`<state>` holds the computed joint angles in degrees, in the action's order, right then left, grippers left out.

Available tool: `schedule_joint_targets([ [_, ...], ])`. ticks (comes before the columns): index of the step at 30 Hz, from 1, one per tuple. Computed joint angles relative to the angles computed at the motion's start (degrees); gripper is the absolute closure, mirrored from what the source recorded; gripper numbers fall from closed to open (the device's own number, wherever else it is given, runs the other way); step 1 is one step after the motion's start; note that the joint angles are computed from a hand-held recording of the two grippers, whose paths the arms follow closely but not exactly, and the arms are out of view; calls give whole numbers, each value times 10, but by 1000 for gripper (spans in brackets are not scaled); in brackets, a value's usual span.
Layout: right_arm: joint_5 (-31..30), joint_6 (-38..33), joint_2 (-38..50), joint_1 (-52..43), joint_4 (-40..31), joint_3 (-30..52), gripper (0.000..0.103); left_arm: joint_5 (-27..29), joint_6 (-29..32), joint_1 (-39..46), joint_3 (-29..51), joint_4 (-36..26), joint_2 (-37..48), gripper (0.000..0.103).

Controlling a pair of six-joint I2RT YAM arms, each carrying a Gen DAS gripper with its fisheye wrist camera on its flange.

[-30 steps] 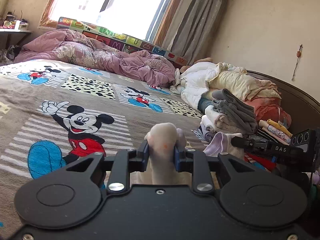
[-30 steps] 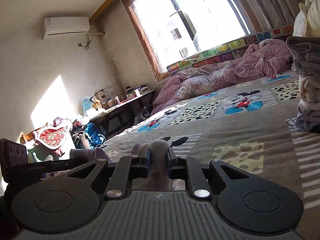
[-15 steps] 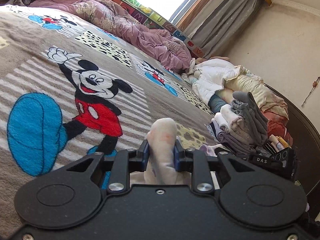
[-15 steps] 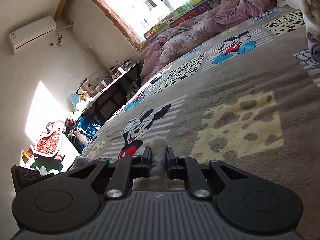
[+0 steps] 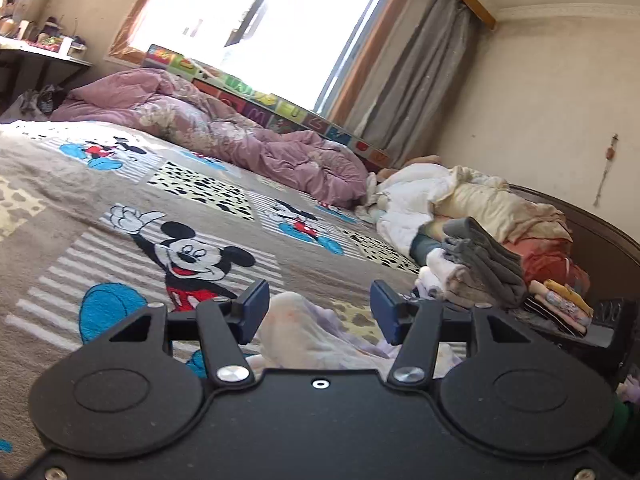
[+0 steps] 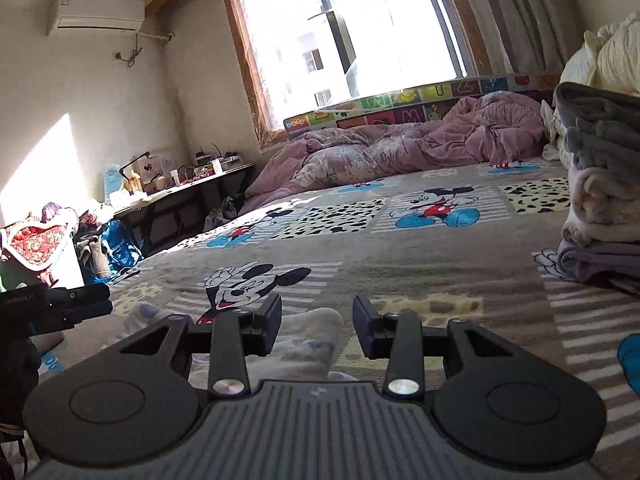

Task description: Fold clothes

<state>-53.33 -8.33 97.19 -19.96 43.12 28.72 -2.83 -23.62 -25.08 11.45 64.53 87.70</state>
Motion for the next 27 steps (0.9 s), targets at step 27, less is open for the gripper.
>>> schedule_joint_targets([
  [27, 78, -30, 40, 81, 142, -106, 52, 67, -126, 36, 91, -50, 130, 44],
])
